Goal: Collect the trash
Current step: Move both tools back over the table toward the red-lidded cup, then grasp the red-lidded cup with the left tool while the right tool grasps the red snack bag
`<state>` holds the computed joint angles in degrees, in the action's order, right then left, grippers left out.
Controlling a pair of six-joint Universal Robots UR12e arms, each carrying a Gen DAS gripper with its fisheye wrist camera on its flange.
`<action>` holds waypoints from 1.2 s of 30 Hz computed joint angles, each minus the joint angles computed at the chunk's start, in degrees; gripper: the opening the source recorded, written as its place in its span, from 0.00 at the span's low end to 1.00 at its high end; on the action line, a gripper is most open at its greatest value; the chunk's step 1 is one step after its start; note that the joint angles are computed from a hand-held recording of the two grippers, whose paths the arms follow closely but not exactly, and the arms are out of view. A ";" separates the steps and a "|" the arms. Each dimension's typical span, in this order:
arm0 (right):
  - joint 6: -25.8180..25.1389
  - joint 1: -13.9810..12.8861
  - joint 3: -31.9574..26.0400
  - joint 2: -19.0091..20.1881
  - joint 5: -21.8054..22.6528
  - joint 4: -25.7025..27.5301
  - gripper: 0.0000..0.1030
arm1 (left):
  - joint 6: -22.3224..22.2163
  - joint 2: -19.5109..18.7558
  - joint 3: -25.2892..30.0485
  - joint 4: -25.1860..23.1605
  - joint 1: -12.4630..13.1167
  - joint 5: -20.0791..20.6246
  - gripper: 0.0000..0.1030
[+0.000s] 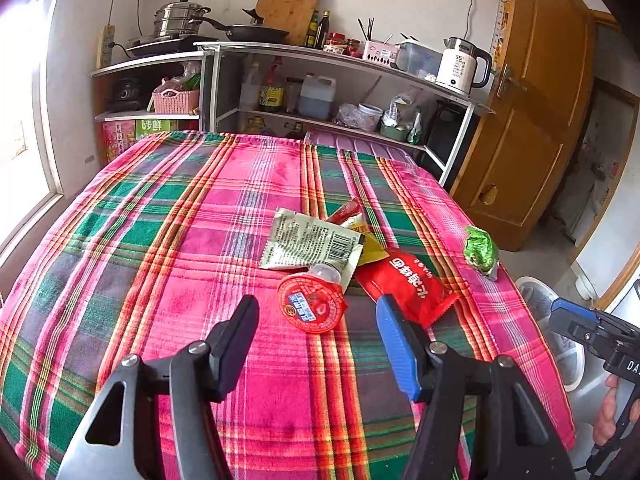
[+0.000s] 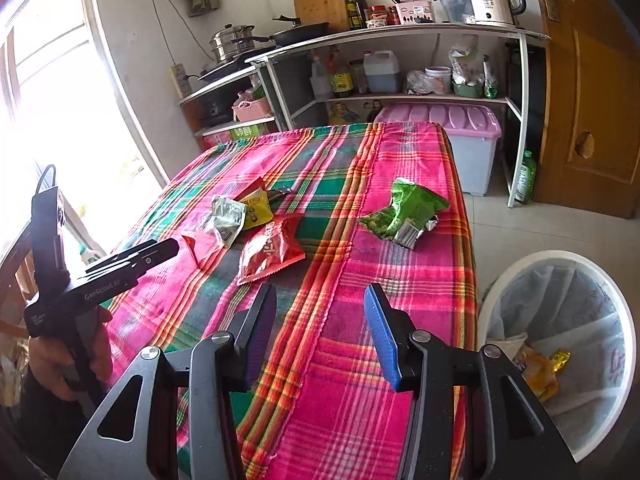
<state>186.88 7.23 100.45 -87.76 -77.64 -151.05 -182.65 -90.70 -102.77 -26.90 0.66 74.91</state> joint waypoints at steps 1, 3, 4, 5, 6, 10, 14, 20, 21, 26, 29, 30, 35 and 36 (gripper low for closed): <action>-0.14 0.09 -0.26 0.23 -0.01 0.21 0.46 | 0.24 -0.35 0.36 -0.61 0.02 0.01 0.62; -0.44 0.23 -0.75 0.63 -0.01 0.60 0.46 | 0.68 -1.07 1.08 -1.60 -0.03 -0.21 0.62; -0.59 0.34 -1.07 0.87 -0.08 0.82 0.46 | 0.76 -1.39 1.41 -2.11 -0.06 -0.33 0.62; -0.81 0.41 -1.34 1.11 -0.09 1.01 0.46 | 0.85 -1.78 1.84 -2.79 -0.06 -0.62 0.62; -1.02 0.46 -1.61 1.34 -0.07 1.19 0.46 | 0.90 -2.10 2.20 -3.43 -0.06 -0.96 0.62; -1.54 0.71 -2.69 2.29 -0.10 1.87 0.46 | 0.75 -3.10 3.53 -6.31 -0.36 -0.34 0.62; -1.88 1.00 -3.83 3.32 -0.17 2.63 0.46 | 0.77 -3.60 4.24 -8.24 -0.29 -1.13 0.58; -3.45 1.50 -6.30 5.31 0.48 4.80 0.46 | -0.13 -3.36 3.94 -8.05 0.34 -3.08 0.43; -3.69 1.62 -6.75 5.71 0.76 5.15 0.46 | -0.40 -3.16 3.62 -7.28 0.46 -3.28 0.43; -5.69 2.24 -9.69 8.21 1.38 7.51 0.50 | -1.31 -2.16 2.17 -4.86 1.15 -4.52 0.43; -7.41 2.81 -11.49 9.76 0.96 9.40 0.51 | -1.72 -1.68 1.60 -4.55 1.57 -5.35 0.43; -7.96 2.96 -12.03 10.26 0.96 9.91 0.51 | -1.82 -1.51 1.38 -4.43 1.72 -5.53 0.43; -10.61 3.81 -14.16 12.31 -0.12 12.42 0.53 | -2.16 -1.02 0.65 -4.42 2.37 -5.93 0.43; -11.06 3.95 -14.37 12.55 -0.27 12.85 0.54 | -2.22 -0.97 0.52 -4.55 2.52 -5.98 0.43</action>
<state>175.82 11.18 86.07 -75.21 -77.92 -138.20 -184.86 -91.67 -102.24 -31.45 3.18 68.94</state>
